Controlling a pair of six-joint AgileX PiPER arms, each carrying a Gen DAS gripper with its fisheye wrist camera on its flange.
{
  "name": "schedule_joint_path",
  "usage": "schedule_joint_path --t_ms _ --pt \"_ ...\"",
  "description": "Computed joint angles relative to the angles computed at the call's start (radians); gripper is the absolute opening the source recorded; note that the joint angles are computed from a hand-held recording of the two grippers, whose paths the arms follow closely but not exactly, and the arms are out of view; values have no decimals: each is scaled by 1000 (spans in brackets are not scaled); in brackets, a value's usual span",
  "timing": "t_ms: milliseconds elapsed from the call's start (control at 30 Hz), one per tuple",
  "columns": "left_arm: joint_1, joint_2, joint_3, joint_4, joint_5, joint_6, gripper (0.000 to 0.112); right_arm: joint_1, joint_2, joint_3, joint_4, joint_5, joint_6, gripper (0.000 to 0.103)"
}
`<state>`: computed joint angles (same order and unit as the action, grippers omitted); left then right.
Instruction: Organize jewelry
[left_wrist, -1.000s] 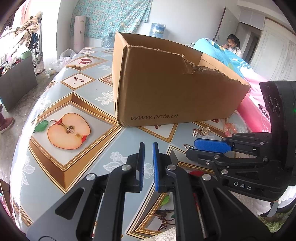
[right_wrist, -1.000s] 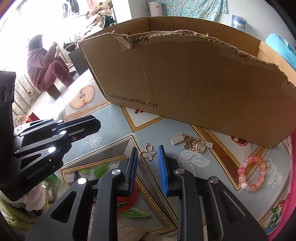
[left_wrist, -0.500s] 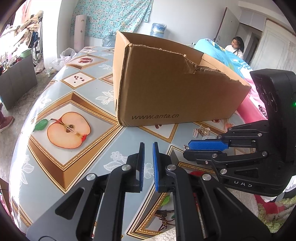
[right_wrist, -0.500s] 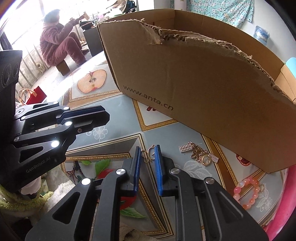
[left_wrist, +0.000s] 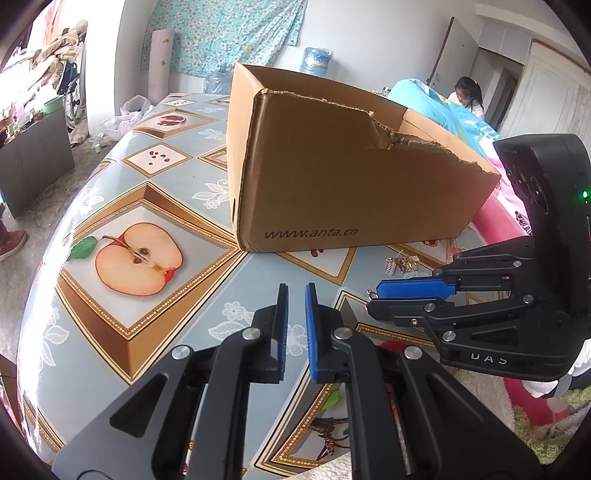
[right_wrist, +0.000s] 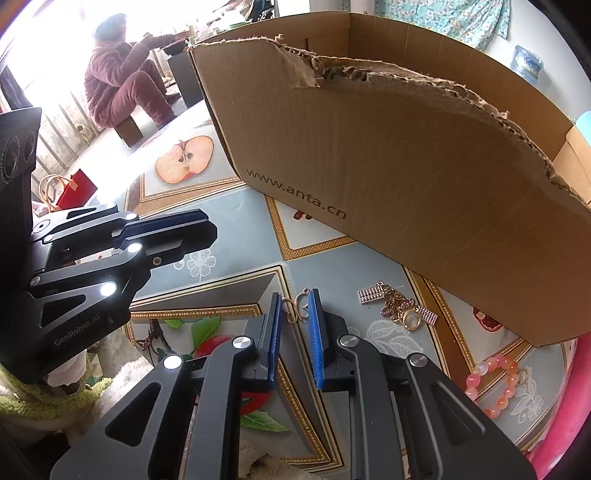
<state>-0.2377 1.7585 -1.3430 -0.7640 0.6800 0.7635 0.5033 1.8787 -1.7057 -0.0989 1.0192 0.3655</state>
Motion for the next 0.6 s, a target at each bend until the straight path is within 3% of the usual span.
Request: schedule_joint_path --t_ms 200,300,367,400,467,600 --pt "-2 -1 0 3 4 -2 10 -18 -18 33 41 -28 -13 11" --pt "-12 -6 2 18 2 -4 21 -26 -67 101 63 -89 7 11" --pt "-25 -9 2 34 4 -11 21 -21 -115 167 36 -135 53 13" --pt "-30 -9 1 42 8 -16 23 -18 -138 199 18 -151 84 14" --pt "-49 -13 3 70 6 -31 27 -11 -188 282 -20 -186 152 34" --pt "-99 -24 13 171 -14 -100 40 58 -264 423 -209 -231 376 45"
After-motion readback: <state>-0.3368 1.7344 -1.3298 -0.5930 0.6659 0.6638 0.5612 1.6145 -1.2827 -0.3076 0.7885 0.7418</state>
